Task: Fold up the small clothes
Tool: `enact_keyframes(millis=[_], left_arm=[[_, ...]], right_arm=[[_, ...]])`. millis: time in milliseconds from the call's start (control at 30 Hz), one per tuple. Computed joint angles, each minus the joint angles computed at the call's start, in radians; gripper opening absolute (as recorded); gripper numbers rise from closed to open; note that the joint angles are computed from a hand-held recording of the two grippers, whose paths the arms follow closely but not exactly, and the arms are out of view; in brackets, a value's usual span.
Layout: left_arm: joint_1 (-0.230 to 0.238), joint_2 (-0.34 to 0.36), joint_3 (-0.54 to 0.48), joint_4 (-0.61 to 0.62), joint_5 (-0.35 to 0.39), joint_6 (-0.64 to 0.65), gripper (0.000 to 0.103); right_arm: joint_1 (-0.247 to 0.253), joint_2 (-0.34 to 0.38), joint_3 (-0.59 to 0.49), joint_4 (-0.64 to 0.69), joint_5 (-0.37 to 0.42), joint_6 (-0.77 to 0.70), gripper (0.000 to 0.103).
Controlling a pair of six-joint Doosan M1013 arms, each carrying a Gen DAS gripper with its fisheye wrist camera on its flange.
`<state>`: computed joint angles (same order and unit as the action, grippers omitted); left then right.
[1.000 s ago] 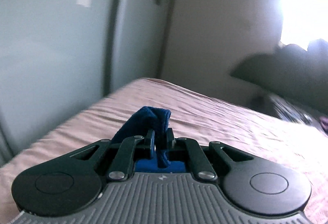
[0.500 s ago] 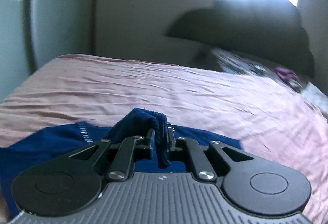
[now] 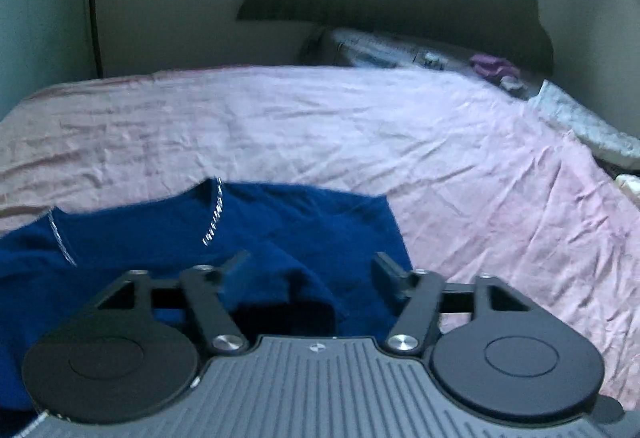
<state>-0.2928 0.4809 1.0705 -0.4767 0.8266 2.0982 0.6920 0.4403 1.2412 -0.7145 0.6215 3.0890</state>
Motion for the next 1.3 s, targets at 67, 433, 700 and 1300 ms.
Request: enact_keyframes(millis=[67, 433, 700, 1300], left_arm=[[0.023, -0.013, 0.003, -0.069, 0.002, 0.041, 0.076], [0.128, -0.037, 0.062, 0.310, -0.141, -0.329, 0.085], [0.156, -0.010, 0.059, 0.404, -0.107, -0.422, 0.085], [0.139, -0.057, 0.155, 0.486, -0.169, -0.282, 0.091]], right_arm=[[0.002, 0.001, -0.005, -0.019, 0.021, 0.014, 0.076], [-0.048, 0.088, -0.163, 0.055, 0.021, -0.274, 0.077], [-0.047, 0.218, -0.412, 0.154, 0.269, -0.726, 0.009], [-0.078, 0.166, -0.313, 0.276, 0.211, -0.532, 0.013]])
